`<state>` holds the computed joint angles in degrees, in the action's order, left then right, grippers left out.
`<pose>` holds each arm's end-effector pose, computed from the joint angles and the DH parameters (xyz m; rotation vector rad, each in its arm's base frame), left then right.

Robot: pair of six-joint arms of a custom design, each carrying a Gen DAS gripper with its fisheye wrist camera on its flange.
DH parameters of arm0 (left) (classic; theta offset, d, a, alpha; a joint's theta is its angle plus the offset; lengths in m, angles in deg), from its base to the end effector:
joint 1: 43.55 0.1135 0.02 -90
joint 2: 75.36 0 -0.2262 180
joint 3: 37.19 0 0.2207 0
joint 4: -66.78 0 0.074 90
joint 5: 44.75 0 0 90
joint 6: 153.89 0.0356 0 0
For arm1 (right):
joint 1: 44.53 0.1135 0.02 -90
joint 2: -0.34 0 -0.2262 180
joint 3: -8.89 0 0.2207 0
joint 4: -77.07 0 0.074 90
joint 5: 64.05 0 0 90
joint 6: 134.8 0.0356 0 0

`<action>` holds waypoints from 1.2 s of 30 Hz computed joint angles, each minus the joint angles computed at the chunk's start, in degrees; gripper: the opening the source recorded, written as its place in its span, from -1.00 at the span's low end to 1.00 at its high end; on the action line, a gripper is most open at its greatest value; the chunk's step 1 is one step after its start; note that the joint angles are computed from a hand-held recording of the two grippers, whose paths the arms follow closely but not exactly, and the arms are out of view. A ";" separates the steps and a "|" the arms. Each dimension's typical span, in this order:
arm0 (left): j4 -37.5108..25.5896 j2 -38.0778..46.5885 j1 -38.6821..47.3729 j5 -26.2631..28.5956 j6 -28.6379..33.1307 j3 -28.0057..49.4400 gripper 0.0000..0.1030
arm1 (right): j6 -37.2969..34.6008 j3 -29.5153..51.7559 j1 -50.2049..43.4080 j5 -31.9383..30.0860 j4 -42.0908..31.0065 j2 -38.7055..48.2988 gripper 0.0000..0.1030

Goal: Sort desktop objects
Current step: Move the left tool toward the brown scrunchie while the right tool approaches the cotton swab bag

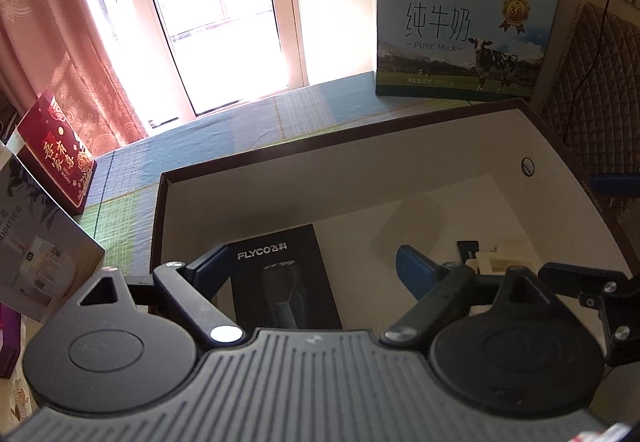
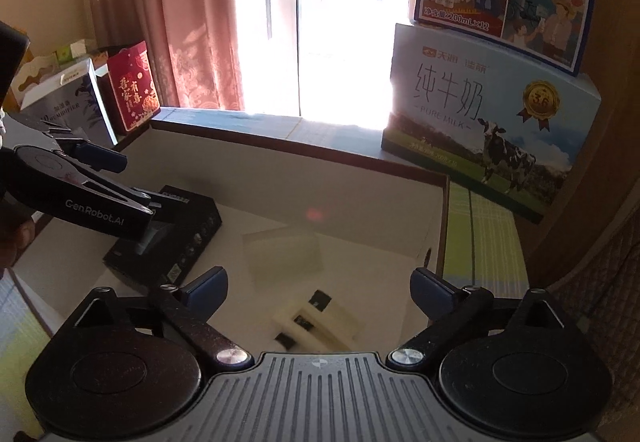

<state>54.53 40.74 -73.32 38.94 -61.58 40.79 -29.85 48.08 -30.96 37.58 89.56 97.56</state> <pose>0.3170 -0.1768 0.0961 0.6286 2.3620 -0.0781 0.2365 0.0497 0.0730 0.1257 2.3415 0.0046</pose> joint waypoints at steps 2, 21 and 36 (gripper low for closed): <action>0.49 -3.03 -0.31 0.10 -0.64 -3.21 0.75 | 2.34 -0.85 1.71 0.84 -2.84 -2.61 0.88; -4.51 -37.91 -5.55 -5.66 -9.06 -29.93 0.92 | 26.78 -6.69 24.99 19.10 -30.35 -30.06 0.96; -29.44 -71.28 -16.48 -13.29 -20.40 -41.96 0.92 | 61.70 -1.00 56.37 34.64 -57.97 -33.68 0.96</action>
<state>25.08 -30.54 -89.80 25.65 -81.98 -1.16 31.85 47.07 25.41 72.22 31.60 63.87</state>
